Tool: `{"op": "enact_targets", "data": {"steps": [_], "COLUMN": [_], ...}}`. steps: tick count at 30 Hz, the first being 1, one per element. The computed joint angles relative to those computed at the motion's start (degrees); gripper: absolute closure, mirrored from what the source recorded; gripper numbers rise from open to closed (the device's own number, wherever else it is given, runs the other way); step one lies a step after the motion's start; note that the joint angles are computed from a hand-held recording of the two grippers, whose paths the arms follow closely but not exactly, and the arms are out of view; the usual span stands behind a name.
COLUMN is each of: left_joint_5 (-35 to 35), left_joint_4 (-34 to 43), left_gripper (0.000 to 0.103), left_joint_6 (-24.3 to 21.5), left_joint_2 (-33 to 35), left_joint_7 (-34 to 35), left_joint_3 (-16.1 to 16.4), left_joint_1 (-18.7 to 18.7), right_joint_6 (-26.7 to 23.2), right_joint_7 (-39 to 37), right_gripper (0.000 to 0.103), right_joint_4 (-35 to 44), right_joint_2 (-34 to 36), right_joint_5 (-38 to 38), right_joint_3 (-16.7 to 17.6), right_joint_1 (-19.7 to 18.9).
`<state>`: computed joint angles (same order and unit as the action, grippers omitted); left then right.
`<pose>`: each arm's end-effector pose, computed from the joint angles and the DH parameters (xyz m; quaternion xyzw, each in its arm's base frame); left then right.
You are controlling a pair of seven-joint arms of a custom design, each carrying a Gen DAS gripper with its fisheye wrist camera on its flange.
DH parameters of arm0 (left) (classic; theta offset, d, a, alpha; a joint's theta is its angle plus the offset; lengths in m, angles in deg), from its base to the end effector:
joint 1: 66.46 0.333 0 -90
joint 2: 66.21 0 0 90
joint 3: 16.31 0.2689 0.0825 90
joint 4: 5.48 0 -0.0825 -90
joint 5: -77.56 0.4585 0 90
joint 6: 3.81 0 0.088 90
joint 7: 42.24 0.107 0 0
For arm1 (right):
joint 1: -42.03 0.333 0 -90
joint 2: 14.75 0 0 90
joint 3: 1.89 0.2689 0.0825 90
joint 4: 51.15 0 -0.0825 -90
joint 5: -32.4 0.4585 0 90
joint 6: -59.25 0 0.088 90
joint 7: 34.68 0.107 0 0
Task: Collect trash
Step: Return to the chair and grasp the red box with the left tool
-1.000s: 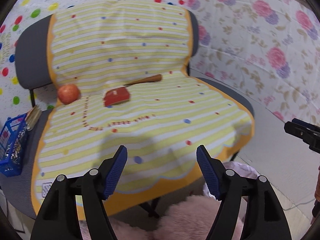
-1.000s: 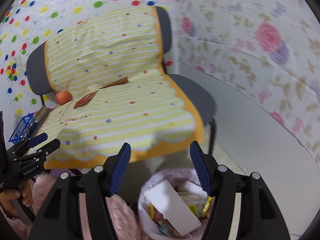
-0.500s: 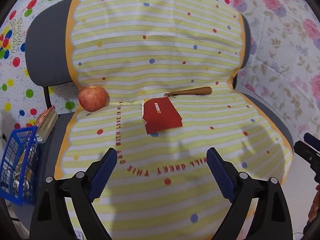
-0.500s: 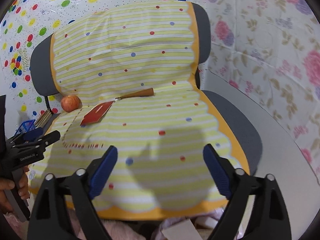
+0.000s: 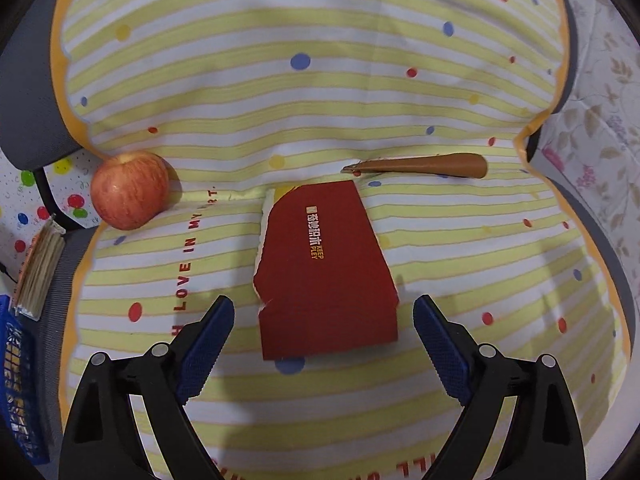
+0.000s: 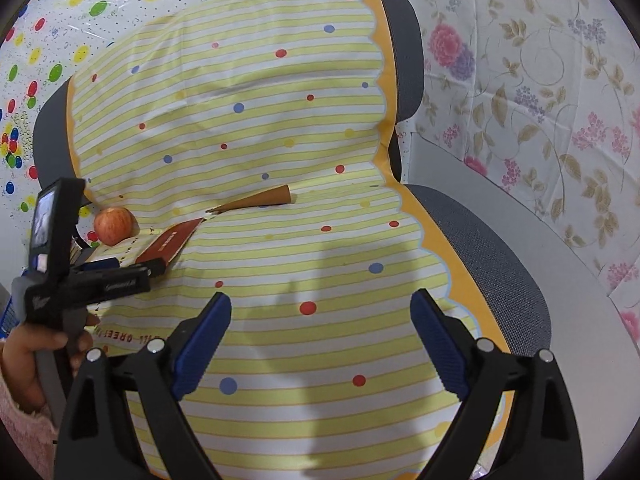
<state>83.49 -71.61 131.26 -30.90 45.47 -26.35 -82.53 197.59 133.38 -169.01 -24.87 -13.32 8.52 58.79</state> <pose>0.7534 -0.3244 0.4596 -0.5267 0.7979 -0.2508 0.1519 0.5579 0.2862 0.5036 -0.4984 0.7612 -0.3052 0.2809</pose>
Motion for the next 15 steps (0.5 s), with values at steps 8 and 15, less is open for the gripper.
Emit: {"op": "enact_targets", "data": {"steps": [8,15], "left_joint_5": [1.4,-4.7], "left_joint_4": [3.8,-11.1], "left_gripper": [0.029,0.029], "left_joint_6": [-1.3,6.3], "left_joint_2": [3.1,-6.7], "left_joint_7": [-1.2,5.1], "left_joint_3": [1.0,-2.2], "left_joint_1": [-1.0,4.2], "right_joint_6": [0.4,0.0], "right_joint_7": [-1.0,-2.8], "right_gripper": [0.014,0.017], "right_joint_4": [0.3,0.8], "right_joint_2": [0.7,1.0], "right_joint_5": [0.8,1.0], "right_joint_3": [-0.3,-0.1], "right_joint_1": [0.1,0.6]}}
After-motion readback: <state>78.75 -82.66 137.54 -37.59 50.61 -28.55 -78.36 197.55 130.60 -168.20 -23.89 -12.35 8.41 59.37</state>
